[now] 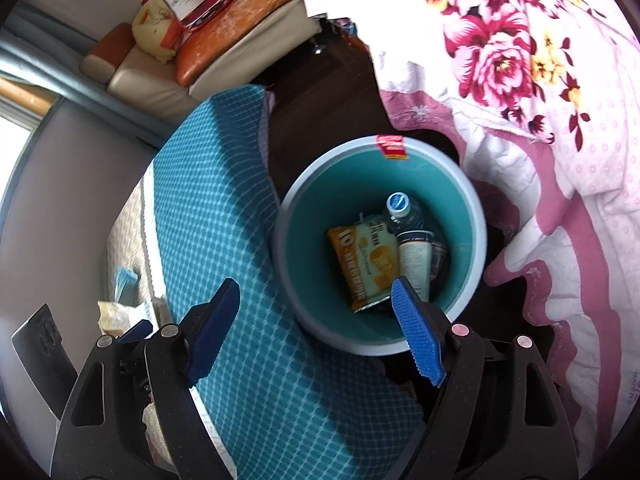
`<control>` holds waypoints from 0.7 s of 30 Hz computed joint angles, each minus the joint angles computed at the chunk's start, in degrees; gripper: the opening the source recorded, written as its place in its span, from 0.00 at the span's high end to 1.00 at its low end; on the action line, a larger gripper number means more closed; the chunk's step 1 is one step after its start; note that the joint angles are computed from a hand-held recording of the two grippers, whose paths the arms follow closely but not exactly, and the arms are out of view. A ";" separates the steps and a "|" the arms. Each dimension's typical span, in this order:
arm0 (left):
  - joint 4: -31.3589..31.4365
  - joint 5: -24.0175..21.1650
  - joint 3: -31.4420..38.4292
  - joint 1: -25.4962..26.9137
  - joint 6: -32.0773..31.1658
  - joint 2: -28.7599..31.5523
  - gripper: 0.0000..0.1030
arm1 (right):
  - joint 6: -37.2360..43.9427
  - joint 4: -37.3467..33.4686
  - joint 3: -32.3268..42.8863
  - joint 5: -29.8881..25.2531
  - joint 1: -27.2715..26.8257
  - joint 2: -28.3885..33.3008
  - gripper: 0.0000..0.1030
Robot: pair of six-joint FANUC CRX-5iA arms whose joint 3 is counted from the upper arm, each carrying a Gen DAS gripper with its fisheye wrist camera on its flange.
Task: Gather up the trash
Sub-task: 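Open the right tool to drop the white cup into the bin while left tool drops the wrapper, then move the right tool to the white medicine box and grasp it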
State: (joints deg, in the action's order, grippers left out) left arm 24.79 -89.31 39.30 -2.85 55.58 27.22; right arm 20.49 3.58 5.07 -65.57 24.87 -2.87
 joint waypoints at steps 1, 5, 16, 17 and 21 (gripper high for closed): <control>0.22 0.09 -0.56 0.67 -0.14 -0.48 0.10 | 0.25 -0.21 0.64 -0.25 0.37 0.33 0.27; 0.72 0.77 -2.61 3.08 -0.55 -2.37 0.09 | 0.90 -0.30 2.55 -0.98 1.90 1.46 0.27; 2.90 2.94 -7.90 10.96 -1.79 -6.25 0.09 | 5.46 -1.72 13.30 -6.84 6.50 8.89 0.26; 3.12 3.15 -8.25 11.70 -2.00 -6.48 0.09 | 6.18 -1.99 14.78 -7.69 6.87 9.97 0.25; 3.19 4.00 -8.93 15.06 -2.58 -6.94 0.09 | 9.52 -3.22 21.26 -11.42 8.14 14.89 0.22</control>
